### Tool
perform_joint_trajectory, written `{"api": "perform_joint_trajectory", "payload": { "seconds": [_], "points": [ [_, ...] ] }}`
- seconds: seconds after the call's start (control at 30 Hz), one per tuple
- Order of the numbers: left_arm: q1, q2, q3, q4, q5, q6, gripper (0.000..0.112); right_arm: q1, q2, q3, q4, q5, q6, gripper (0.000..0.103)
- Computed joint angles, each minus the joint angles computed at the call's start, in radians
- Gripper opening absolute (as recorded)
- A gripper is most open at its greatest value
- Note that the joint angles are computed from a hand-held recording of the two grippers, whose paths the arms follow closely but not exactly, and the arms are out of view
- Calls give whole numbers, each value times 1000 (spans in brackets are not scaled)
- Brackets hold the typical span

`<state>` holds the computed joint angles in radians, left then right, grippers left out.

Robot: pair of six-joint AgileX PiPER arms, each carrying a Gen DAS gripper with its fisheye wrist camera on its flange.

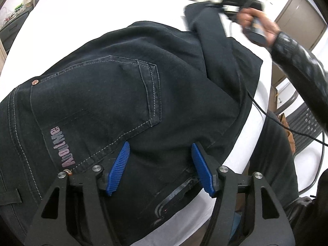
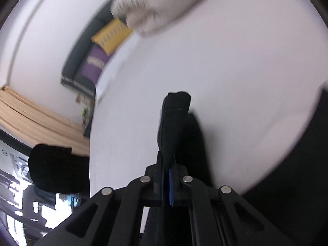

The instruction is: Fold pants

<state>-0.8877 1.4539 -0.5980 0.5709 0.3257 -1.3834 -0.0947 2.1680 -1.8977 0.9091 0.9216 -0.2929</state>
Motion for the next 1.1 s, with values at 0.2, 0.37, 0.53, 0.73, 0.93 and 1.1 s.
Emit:
{"api": "perform_joint_trajectory", "payload": {
  "seconds": [0.2, 0.37, 0.53, 0.73, 0.93, 1.1],
  "points": [
    [-28, 29, -21, 64, 16, -115, 66, -342, -257, 515, 280, -98, -298, 4],
    [-41, 64, -67, 28, 59, -102, 69, -545, -190, 650, 351, 18, -388, 9],
    [-56, 81, -109, -16, 107, -80, 69, -578, -111, 601, 436, 149, -426, 48],
    [-54, 90, -125, -38, 126, -54, 70, -477, -68, 466, 375, 113, -344, 41],
    [-41, 70, -91, -32, 89, -77, 70, -361, -9, 249, 70, 73, -96, 6],
    [-37, 71, -84, -23, 76, -99, 70, -291, -80, 129, 191, 127, -244, 6]
  ]
}}
